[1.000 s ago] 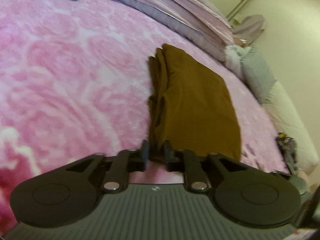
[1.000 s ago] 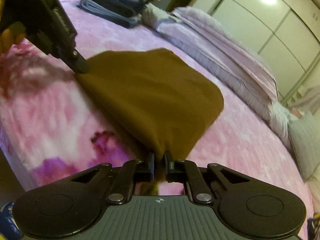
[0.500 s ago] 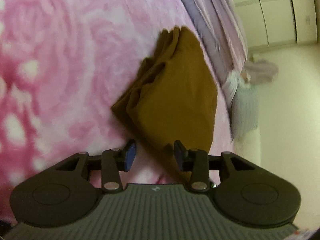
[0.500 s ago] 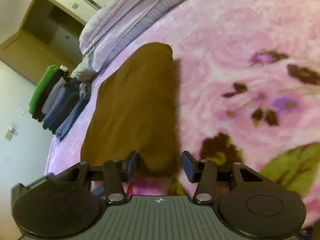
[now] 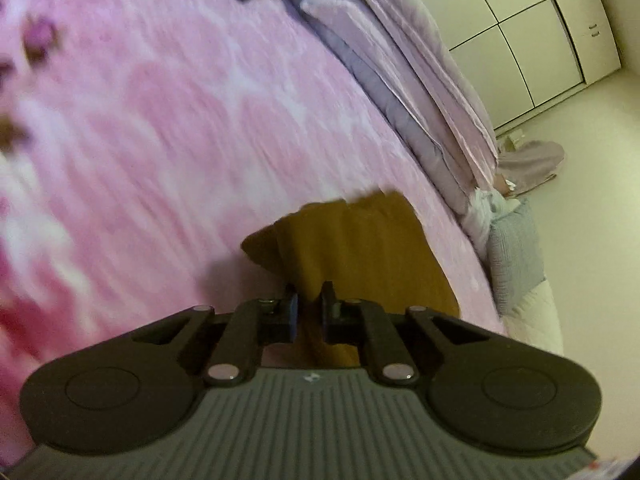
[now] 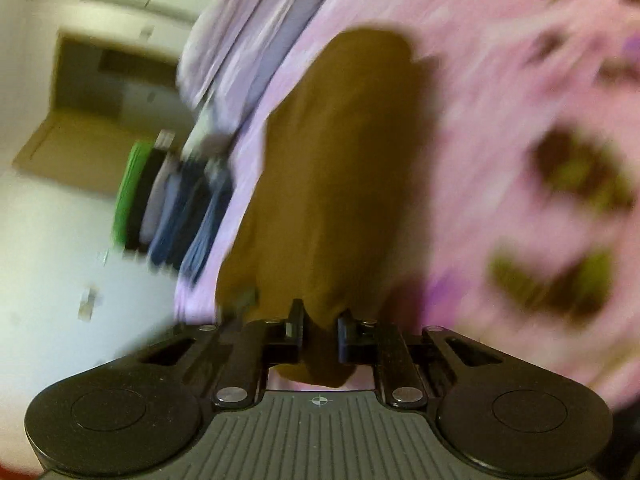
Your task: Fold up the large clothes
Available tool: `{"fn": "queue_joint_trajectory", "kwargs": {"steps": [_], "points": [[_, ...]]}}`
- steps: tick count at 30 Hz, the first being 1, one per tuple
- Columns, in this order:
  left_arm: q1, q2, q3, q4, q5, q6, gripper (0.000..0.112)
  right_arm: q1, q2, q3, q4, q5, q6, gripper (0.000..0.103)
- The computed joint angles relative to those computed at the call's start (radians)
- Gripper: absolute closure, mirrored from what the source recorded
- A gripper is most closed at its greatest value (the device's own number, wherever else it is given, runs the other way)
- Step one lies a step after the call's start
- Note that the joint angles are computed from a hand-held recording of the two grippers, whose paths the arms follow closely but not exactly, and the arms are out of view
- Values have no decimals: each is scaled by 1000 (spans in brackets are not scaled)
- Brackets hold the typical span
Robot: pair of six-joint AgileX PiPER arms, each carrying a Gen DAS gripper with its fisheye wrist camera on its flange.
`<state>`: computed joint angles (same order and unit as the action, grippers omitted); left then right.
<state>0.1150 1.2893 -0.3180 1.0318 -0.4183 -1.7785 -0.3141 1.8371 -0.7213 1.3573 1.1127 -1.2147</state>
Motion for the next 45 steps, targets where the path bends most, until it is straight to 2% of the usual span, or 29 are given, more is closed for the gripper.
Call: {"fn": "queue_joint_trajectory", "kwargs": {"steps": [1, 2, 3, 4, 6, 7, 9, 11, 13, 14, 15, 16, 17, 18, 21, 24, 26, 28, 29, 30, 31, 33, 34, 36, 38, 42, 44, 45], "points": [[36, -3, 4, 44, 2, -16, 103, 18, -3, 3, -12, 10, 1, 90], [69, 1, 10, 94, -14, -41, 102, 45, -7, 9, -29, 0, 0, 83], [99, -1, 16, 165, -30, -92, 100, 73, -13, -3, -65, -31, 20, 70], [128, -16, 37, 196, -56, -110, 97, 88, -28, -17, -105, -74, 43, 63], [187, -46, 85, 261, -122, -139, 81, 49, -50, -18, -91, -105, -7, 50], [194, -57, 105, 268, -141, -149, 79, 23, -52, -29, -78, -119, -16, 45], [168, -54, 146, 191, -184, -112, 74, -21, -39, -75, -36, -163, -18, 31], [76, -53, 166, 41, -162, -32, 73, -37, 18, -159, -15, -178, 1, 27], [-29, -23, 152, -127, -121, 72, 76, -35, 116, -270, -33, -154, 85, 27], [-50, -1, 139, -172, -114, 104, 84, -32, 174, -318, -19, -133, 101, 27], [-51, 25, 120, -176, -114, 108, 103, -29, 199, -332, 12, -125, 95, 28], [-18, 62, 105, -141, -146, 91, 104, -18, 223, -349, 54, -119, 81, 32], [19, 82, 89, -98, -169, 59, 105, -10, 234, -349, 83, -119, 61, 59], [40, 84, 75, -67, -166, 44, 105, 9, 242, -349, 98, -115, 66, 68], [92, 77, 26, 8, -132, 46, 105, 27, 178, -263, 163, -160, 25, 74], [154, 119, -48, 41, -93, 81, 105, 35, 73, -113, 212, -183, 73, 75], [184, 179, -116, 99, -72, 62, 105, 59, 10, 0, 262, -183, 40, 75], [208, 214, -163, 215, -76, -23, 104, 80, -25, 34, 249, -175, 40, 69], [212, 216, -171, 249, -80, -51, 104, 83, -41, 28, 215, -179, 33, 63], [210, 200, -163, 249, -76, -42, 104, 94, -77, 5, 141, -223, 50, 54], [207, 181, -149, 240, -69, -13, 103, 112, -124, -5, 98, -296, 51, 52], [189, 143, -130, 225, -35, 29, 102, 120, -212, 4, 130, -418, -56, 52], [193, 137, -123, 202, -40, 57, 102, 123, -223, -8, 173, -438, -128, 52], [192, 143, -127, 181, -35, 78, 102, 140, -192, -93, 172, -424, -168, 52], [184, 161, -150, 172, -22, 76, 102, 182, -111, -212, 151, -391, -135, 54], [182, 203, -196, 179, -13, 59, 102, 270, 90, -482, -7, -327, 141, 57], [185, 225, -218, 181, -17, 53, 102, 317, 171, -594, -97, -346, 319, 57], [180, 233, -227, 170, -13, 63, 102, 328, 225, -658, -120, -328, 379, 57]]}}
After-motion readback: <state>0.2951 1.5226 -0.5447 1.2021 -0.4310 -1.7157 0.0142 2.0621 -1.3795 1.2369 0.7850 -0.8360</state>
